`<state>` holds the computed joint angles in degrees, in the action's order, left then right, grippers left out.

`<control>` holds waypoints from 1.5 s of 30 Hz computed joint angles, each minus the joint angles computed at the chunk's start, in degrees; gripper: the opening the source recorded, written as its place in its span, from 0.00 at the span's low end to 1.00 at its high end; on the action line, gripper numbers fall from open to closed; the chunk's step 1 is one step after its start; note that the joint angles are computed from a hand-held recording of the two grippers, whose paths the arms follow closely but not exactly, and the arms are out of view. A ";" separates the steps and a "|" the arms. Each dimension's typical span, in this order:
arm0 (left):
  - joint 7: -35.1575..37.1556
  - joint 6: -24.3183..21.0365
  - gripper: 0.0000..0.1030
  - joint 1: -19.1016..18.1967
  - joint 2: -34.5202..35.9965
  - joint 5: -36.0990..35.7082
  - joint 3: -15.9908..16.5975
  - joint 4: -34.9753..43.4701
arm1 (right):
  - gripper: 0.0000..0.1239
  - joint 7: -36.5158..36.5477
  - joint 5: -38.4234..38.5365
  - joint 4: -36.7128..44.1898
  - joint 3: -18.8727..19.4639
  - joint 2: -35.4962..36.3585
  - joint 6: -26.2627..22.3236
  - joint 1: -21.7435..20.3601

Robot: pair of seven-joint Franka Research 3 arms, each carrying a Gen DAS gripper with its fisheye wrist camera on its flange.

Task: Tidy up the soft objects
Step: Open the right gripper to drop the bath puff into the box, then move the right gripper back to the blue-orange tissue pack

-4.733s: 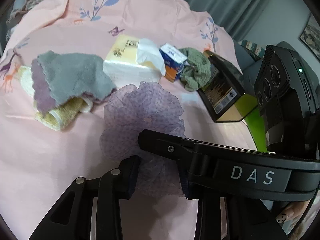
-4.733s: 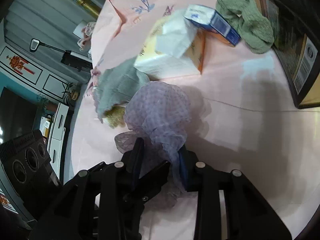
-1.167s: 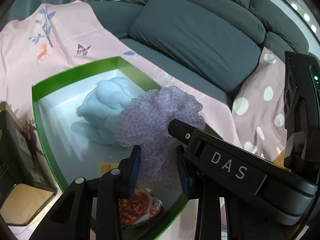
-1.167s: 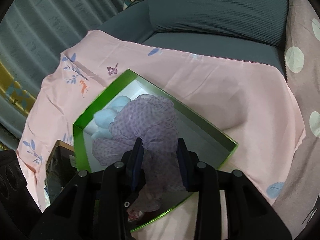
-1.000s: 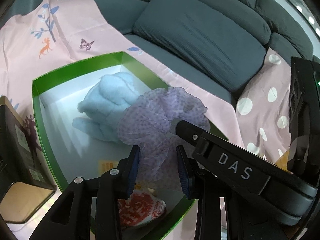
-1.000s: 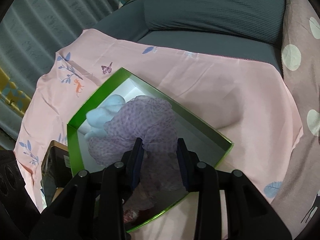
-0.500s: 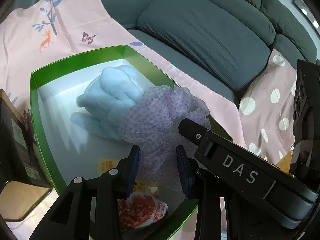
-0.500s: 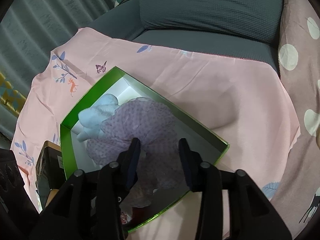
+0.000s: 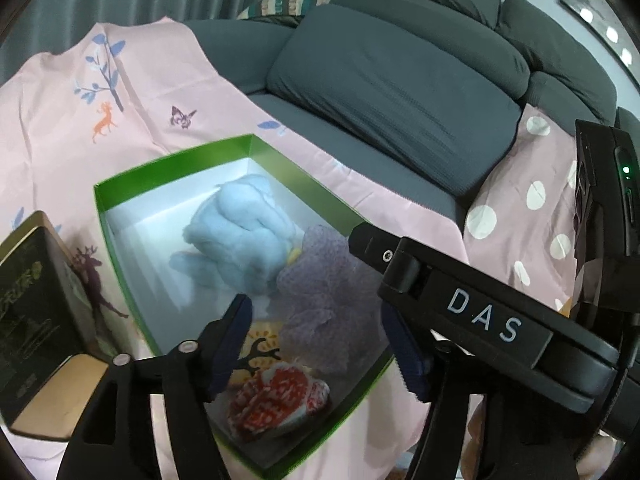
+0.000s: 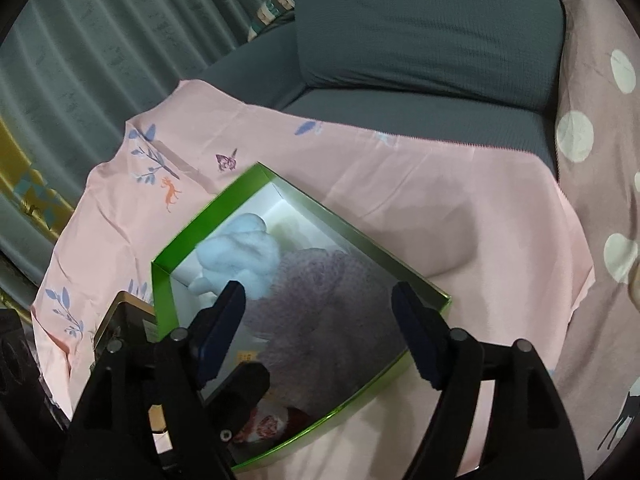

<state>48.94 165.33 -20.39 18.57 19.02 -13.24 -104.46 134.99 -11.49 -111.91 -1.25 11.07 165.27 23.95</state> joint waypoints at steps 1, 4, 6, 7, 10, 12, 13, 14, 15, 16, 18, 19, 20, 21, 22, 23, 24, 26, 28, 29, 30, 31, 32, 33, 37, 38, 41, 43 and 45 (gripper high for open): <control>-0.67 0.35 0.70 -0.30 -0.55 0.50 0.44 -0.54 | 0.64 0.56 -0.80 -0.12 -0.31 -0.21 0.21 0.32; -2.40 1.77 0.71 -0.57 -2.49 1.77 1.16 -2.65 | 0.68 2.09 -2.99 -0.86 -0.75 -1.15 1.24 0.93; -3.55 2.78 0.71 -0.54 -3.96 2.62 1.48 -4.25 | 0.68 3.70 -4.93 -1.16 -1.04 -1.73 1.53 1.35; -4.04 3.02 0.74 -0.50 -4.55 3.04 1.58 -4.88 | 0.69 4.66 -6.06 -1.23 -1.17 -1.88 1.54 1.55; -8.33 3.80 0.80 -1.47 -6.68 7.13 3.34 -7.01 | 0.76 7.55 -9.70 -2.08 -1.42 -2.82 2.63 1.85; -9.94 4.81 0.80 -0.86 -8.06 8.16 3.20 -8.64 | 0.77 9.28 -11.77 -2.63 -1.39 -3.39 3.16 1.84; -10.22 5.23 0.80 -0.41 -8.50 8.21 2.91 -9.25 | 0.77 10.36 -13.08 -2.78 -1.40 -3.71 3.12 1.91; -11.07 5.63 0.80 -0.23 -9.11 8.75 2.95 -9.94 | 0.78 11.33 -14.37 -2.81 -1.32 -3.94 3.06 1.89; -12.66 5.85 0.80 -0.36 -9.84 10.08 3.34 -10.69 | 0.78 12.11 -15.54 -2.90 -1.18 -4.13 3.17 1.79; -14.11 5.73 0.81 -0.46 -10.36 11.38 3.54 -11.10 | 0.79 12.57 -16.34 -3.09 -0.95 -4.35 3.35 1.57; -16.80 5.65 0.81 -0.26 -11.76 14.09 3.70 -12.36 | 0.81 13.22 -17.94 -3.30 -0.48 -4.67 3.80 1.23; -17.89 5.66 0.81 -0.03 -12.26 15.13 3.57 -12.82 | 0.82 13.52 -18.57 -3.40 -0.27 -4.82 3.97 1.09; -19.45 5.78 0.81 0.14 -12.93 16.57 3.57 -13.48 | 0.82 13.98 -19.28 -3.53 -0.12 -4.97 4.15 0.99; -21.74 5.81 0.82 0.26 -13.75 18.65 3.72 -14.23 | 0.82 14.50 -20.09 -3.55 0.01 -5.10 4.23 0.95; -23.21 5.79 0.82 0.62 -14.39 19.95 3.52 -14.81 | 0.82 14.96 -20.73 -3.52 0.20 -5.18 4.16 0.92; -24.95 5.90 0.83 1.07 -15.45 21.36 3.37 -15.86 | 0.82 14.91 -21.07 -3.51 0.49 -5.29 4.28 0.81; -25.90 6.10 0.83 1.70 -16.18 22.10 3.04 -16.64 | 0.82 14.98 -21.50 -3.71 0.70 -5.49 4.51 0.74; -30.03 6.11 0.84 2.85 -18.25 25.52 2.54 -18.54 | 0.82 14.50 -21.99 -3.64 1.29 -5.61 4.69 0.68; -33.34 5.97 0.84 4.36 -20.09 28.18 1.60 -20.19 | 0.82 14.04 -22.49 -3.51 1.73 -5.72 4.56 0.76; -35.08 5.84 0.84 5.18 -21.33 29.34 1.14 -21.29 | 0.83 13.74 -22.74 -3.40 1.94 -5.73 4.52 0.84; -37.29 5.74 0.85 6.14 -22.75 30.81 0.60 -22.55 | 0.83 13.03 -22.68 -3.15 2.25 -5.62 4.44 0.90; -39.10 5.65 0.85 7.14 -24.33 31.90 0.03 -23.98 | 0.83 12.48 -22.79 -3.01 2.46 -5.61 4.32 1.05; -39.89 5.70 0.86 8.01 -25.43 32.28 -0.51 -25.08 | 0.83 12.04 -23.07 -2.78 2.65 -5.57 4.15 1.28; -41.35 5.39 0.89 9.04 -27.22 33.02 -1.13 -26.69 | 0.83 11.75 -23.42 -2.50 2.80 -5.49 4.02 1.55; -46.28 4.39 0.91 13.26 -34.05 35.14 -3.77 -32.57 | 0.83 9.51 -23.60 -1.72 3.61 -5.14 4.16 2.64; -46.99 4.34 0.91 14.08 -35.97 34.84 -4.13 -34.33 | 0.83 8.89 -23.59 -1.50 3.75 -5.00 4.33 2.96; -46.46 3.48 0.91 15.41 -42.18 31.36 -4.28 -40.08 | 0.83 5.27 -21.85 -1.00 4.50 -4.57 5.14 3.93; -45.75 1.41 0.91 16.17 -46.55 28.76 -4.64 -43.73 | 0.83 2.21 -20.11 -0.66 5.06 -4.12 5.82 4.65; -45.72 -1.67 0.91 16.99 -51.42 26.37 -5.33 -47.53 | 0.83 -1.81 -17.21 -0.20 5.87 -3.57 6.03 5.31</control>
